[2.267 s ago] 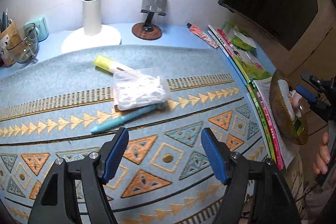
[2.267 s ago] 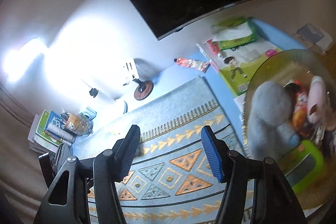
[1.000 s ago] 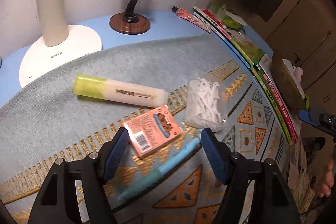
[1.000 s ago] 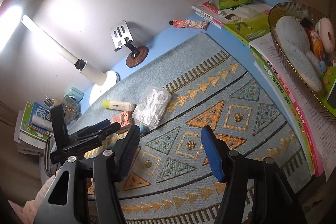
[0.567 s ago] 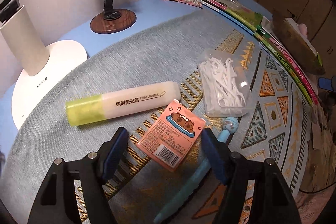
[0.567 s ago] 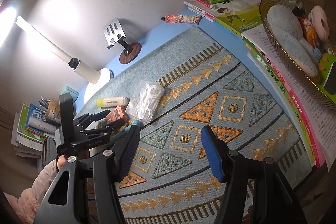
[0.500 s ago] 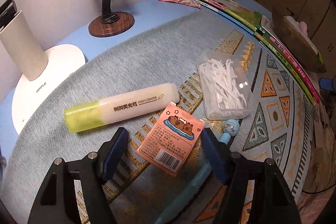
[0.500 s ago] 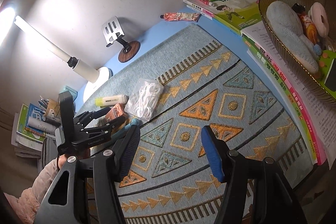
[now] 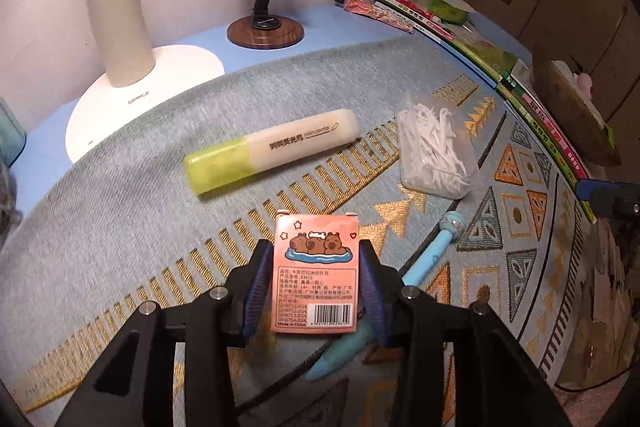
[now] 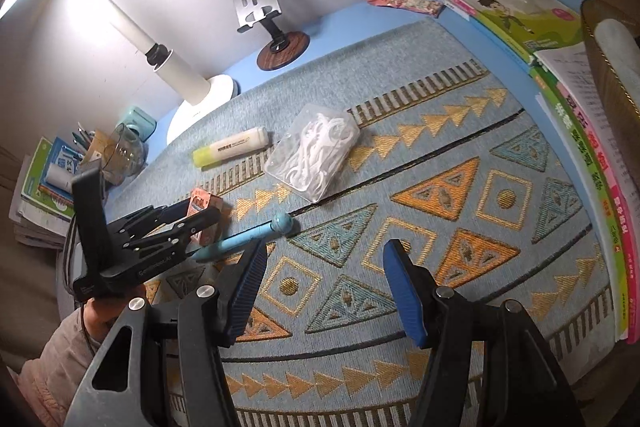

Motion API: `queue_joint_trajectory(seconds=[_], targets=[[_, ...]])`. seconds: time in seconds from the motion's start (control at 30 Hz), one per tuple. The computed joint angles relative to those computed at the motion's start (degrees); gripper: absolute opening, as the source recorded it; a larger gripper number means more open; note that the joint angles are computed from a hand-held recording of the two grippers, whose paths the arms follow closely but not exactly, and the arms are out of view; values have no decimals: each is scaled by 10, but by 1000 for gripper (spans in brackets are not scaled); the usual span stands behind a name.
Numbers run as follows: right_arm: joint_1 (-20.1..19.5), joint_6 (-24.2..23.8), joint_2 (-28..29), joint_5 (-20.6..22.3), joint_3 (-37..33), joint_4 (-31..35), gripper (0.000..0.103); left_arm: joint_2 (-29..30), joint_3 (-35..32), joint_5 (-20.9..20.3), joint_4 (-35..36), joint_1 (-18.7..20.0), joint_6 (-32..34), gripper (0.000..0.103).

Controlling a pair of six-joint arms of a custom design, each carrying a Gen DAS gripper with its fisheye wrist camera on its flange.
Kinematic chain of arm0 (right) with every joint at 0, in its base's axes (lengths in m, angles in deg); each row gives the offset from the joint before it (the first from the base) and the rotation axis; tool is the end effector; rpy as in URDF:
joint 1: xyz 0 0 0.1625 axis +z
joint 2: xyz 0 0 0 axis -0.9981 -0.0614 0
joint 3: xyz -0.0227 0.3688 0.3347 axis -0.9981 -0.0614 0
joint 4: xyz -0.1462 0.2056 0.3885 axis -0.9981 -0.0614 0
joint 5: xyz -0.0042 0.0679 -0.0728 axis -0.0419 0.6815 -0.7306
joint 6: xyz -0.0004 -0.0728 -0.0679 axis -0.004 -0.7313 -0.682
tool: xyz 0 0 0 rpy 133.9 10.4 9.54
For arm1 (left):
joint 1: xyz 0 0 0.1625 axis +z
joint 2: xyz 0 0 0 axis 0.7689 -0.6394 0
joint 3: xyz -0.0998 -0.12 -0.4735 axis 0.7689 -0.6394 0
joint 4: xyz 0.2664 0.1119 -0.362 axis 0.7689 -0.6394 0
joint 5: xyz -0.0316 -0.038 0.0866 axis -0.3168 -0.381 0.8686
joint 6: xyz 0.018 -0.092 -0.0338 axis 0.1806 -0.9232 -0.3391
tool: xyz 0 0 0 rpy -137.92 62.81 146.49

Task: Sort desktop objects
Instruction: 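Grasp the pink eraser box with the left tool, then grasp the clear floss pick box with the right tool while left holds the eraser box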

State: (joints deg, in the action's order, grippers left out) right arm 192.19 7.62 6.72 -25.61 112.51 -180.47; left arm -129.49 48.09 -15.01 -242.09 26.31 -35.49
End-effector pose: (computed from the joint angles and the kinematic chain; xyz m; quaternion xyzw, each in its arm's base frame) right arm 0.2969 -0.7058 0.0107 0.1427 -0.9624 0.1413 0.1828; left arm 0.0155 -0.7349 0.2392 0.1597 0.9292 -0.1994 0.2672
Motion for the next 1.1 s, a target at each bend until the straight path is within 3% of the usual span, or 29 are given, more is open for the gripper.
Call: queue_joint_trajectory(seconds=[0.17, 0.4, 0.8, 0.97, 1.1], targets=[[2, -2, 47, -16, -52, 23, 60, -45, 61, -13, -30, -4, -46, 38], [5, 86, 96, -49, -105, 24, 61, -67, 89, -15, -44, -14, -64, 38], [36, 46, 168, -192, -161, -43, 66, -89, 109, -2, -59, -9, -95, 38], [26, 42, 178, -182, -170, -60, 67, -87, 111, 9, -61, -13, -96, 38], [8, 55, 146, -121, -139, -60, 64, -88, 113, 11, -59, -15, -98, 38]])
